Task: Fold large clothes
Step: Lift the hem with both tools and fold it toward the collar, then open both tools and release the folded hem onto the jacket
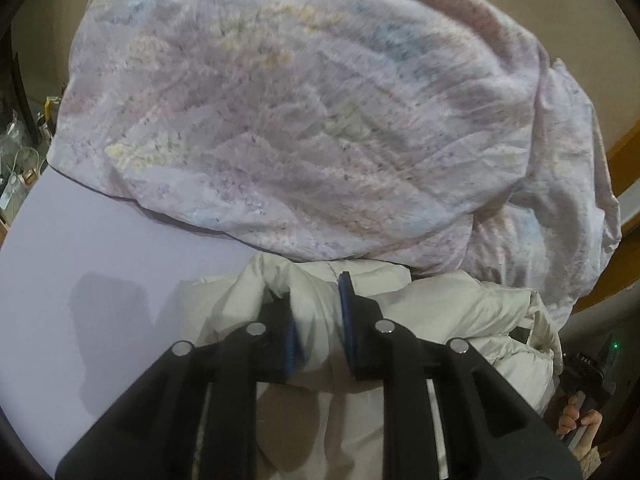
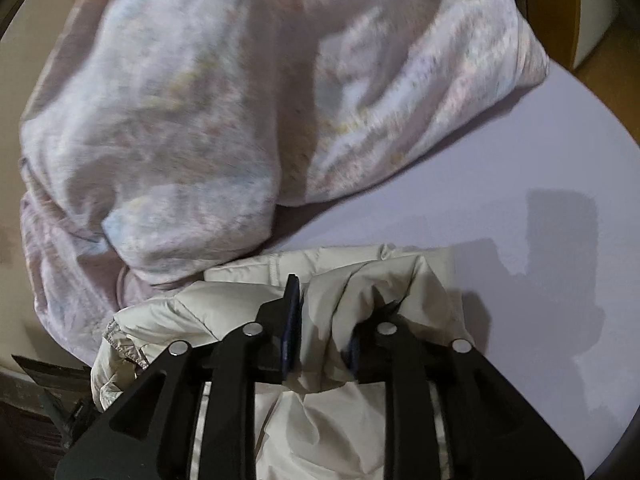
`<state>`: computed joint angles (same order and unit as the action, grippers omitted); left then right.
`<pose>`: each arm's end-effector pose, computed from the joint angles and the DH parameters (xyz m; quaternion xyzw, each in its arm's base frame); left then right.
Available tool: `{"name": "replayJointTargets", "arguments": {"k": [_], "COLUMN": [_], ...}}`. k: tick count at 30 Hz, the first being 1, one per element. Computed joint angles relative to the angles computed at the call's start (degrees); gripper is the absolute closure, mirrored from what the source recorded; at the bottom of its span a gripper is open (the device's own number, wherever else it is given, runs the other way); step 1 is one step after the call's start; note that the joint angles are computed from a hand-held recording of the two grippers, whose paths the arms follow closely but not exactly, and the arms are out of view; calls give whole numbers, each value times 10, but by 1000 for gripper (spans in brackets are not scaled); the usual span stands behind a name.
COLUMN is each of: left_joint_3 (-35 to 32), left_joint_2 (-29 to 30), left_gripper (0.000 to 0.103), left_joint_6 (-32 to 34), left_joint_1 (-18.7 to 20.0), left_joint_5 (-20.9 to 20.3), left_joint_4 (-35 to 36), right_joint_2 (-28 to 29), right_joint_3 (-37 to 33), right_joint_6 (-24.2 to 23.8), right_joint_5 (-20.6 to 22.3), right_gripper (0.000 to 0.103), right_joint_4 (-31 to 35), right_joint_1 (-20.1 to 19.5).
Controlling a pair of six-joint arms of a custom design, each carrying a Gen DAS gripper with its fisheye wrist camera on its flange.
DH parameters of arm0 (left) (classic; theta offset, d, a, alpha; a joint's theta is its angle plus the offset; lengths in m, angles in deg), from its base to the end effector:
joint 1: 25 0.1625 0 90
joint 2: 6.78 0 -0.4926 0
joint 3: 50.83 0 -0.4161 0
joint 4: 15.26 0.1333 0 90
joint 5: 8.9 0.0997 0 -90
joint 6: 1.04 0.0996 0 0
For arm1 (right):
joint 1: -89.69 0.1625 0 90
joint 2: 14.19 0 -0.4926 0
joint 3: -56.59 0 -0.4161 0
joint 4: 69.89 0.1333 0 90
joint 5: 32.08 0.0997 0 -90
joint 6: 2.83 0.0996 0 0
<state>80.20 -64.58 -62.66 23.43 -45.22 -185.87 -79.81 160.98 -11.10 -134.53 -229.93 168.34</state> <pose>-0.1647 -0.5075 0.1352 -0.1836 0.8718 -0.3888 0.2349 -0.0209 -0.6725 0.3192 -0.0549 -0.9562 0.2462 0.1485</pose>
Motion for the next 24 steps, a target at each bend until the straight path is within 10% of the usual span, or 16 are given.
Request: {"name": "replayJointTargets", "arguments": {"k": [7, 11, 24], "left_joint_3": [1, 17, 38], "left_joint_2": [-5, -17, -37], "left_gripper": [43, 12, 11], "left_joint_6": [18, 33, -6], "left_joint_1": [15, -7, -41], "left_joint_5": [-39, -10, -23], "left_joint_4": [-65, -102, 6], "right_joint_2": [-14, -36, 0], "right_joint_3": [-47, -29, 39], "right_joint_6": [78, 37, -171], "right_joint_5": [75, 77, 4], "right_gripper": [51, 41, 39], "right_joint_4": [105, 75, 135], "right_joint_1": [-16, -1, 89]}}
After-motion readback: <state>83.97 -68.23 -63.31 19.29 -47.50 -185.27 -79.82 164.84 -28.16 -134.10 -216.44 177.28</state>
